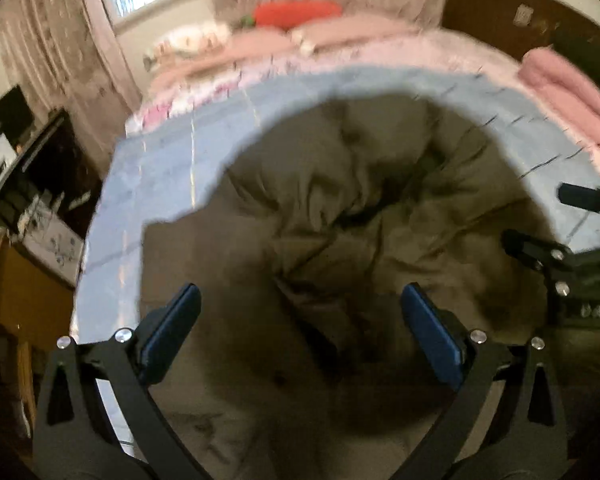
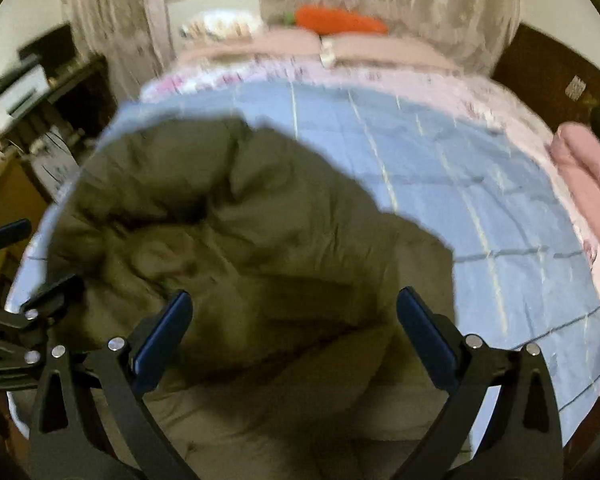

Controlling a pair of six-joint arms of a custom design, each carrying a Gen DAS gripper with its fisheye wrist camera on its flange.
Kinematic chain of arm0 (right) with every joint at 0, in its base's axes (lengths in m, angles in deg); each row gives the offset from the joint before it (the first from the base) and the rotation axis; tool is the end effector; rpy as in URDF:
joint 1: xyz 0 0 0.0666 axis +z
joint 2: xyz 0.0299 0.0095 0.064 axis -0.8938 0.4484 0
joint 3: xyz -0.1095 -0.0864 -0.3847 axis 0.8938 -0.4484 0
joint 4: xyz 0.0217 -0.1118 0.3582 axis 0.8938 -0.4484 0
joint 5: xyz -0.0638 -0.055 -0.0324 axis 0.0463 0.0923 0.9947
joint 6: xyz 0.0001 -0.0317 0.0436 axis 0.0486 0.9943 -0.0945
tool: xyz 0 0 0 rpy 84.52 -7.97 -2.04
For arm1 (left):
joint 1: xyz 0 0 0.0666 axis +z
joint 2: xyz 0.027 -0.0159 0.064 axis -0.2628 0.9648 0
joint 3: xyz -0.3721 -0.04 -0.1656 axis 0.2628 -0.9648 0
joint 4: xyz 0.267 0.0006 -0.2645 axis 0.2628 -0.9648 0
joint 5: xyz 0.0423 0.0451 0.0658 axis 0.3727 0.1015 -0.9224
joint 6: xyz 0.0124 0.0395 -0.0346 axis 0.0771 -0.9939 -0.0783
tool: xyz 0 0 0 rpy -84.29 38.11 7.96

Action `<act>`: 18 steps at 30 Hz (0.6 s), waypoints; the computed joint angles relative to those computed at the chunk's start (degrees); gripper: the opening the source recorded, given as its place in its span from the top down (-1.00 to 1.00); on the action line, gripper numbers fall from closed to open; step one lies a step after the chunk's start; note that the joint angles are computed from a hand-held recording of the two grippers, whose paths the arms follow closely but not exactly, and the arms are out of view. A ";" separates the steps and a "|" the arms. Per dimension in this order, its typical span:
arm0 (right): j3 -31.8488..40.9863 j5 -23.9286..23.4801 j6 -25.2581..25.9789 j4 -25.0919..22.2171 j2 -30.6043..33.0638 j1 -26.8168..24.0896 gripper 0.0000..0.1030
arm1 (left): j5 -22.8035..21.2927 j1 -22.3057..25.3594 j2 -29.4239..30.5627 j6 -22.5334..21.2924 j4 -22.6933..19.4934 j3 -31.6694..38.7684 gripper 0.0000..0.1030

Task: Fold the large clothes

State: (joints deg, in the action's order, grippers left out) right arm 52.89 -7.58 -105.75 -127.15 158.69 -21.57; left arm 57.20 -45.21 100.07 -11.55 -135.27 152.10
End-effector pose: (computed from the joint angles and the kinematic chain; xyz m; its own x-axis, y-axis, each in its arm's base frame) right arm 0.3237 0.2753 0.4314 -0.8078 -0.1542 -0.5690 -0.1971 0.9803 0.0141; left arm 0.3034 -0.1607 0.4704 -0.8137 0.1382 -0.5647 0.0656 0.9870 0.1470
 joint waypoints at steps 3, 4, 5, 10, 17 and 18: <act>-1.80 -3.99 -0.83 1.54 2.85 -2.48 -0.97 | 0.50 2.95 2.60 -0.06 1.58 -1.68 -0.96; -2.26 -5.01 -0.68 2.27 3.85 -3.24 -0.97 | 1.30 4.09 3.22 -0.48 1.99 -2.15 -0.96; -2.55 -5.67 -0.38 3.11 4.73 -3.85 -0.97 | 1.92 5.06 3.58 -1.03 2.25 -2.58 -0.96; -1.98 -6.58 0.74 4.71 8.30 -4.97 -0.97 | 4.33 7.73 6.42 -3.35 4.26 -3.66 -0.96; -0.85 -7.32 1.75 4.36 11.12 -5.55 -0.97 | 4.05 8.80 8.49 -4.86 9.69 -6.71 -0.96; -0.49 -7.36 1.86 3.73 11.48 -5.53 -0.97 | 3.85 8.77 8.80 -5.01 9.55 -6.64 -0.96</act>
State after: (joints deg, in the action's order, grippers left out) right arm 52.40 -14.94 -103.90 -123.42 170.17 -27.10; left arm 61.05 -36.44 108.86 -16.56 -125.72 145.46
